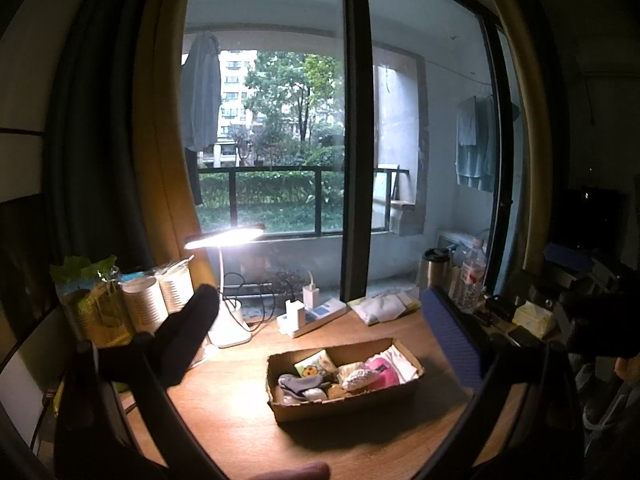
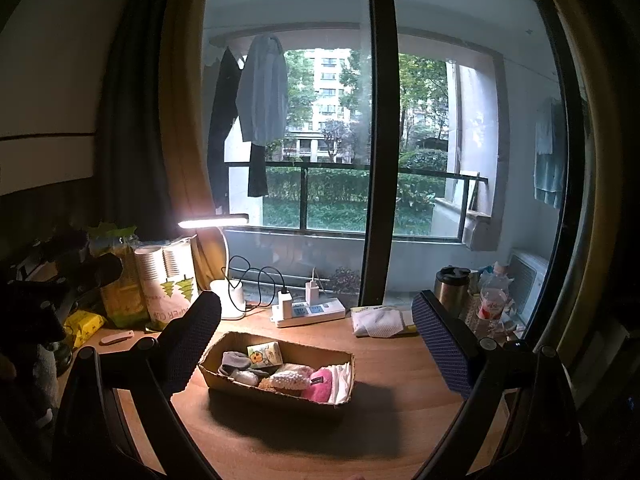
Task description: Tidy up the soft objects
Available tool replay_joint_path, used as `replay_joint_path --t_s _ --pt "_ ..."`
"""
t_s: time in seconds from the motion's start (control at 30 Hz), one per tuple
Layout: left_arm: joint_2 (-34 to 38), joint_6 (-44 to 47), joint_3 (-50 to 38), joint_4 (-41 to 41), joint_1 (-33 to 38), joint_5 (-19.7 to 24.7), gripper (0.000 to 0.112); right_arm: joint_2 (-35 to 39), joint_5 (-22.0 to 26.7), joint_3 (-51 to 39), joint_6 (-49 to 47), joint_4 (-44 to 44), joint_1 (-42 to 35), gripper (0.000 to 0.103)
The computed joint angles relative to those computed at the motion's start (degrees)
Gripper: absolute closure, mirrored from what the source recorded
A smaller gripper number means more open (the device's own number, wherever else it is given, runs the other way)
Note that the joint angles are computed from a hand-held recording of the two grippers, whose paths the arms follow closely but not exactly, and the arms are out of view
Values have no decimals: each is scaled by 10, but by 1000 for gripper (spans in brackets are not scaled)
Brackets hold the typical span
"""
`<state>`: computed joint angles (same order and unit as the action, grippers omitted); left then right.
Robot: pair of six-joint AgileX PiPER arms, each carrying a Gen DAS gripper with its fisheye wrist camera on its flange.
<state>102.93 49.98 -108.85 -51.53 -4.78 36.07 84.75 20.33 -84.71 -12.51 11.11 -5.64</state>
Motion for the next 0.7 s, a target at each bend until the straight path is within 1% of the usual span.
replay_joint_path --t_s 0.23,0.47,0.6,0.7 --pt "1 -6 -4 2 0 7 10 4 5 -6 18 -16 1 5" --pt "6 -9 -13 -5 3 19 10 2 0 -4 33 -27 2 5" --pt "8 -8 -15 -8 2 21 10 1 -1 -3 38 -32 3 5" --pt "3 1 -4 -9 -2 9 10 1 -2 -2 32 -26 3 5"
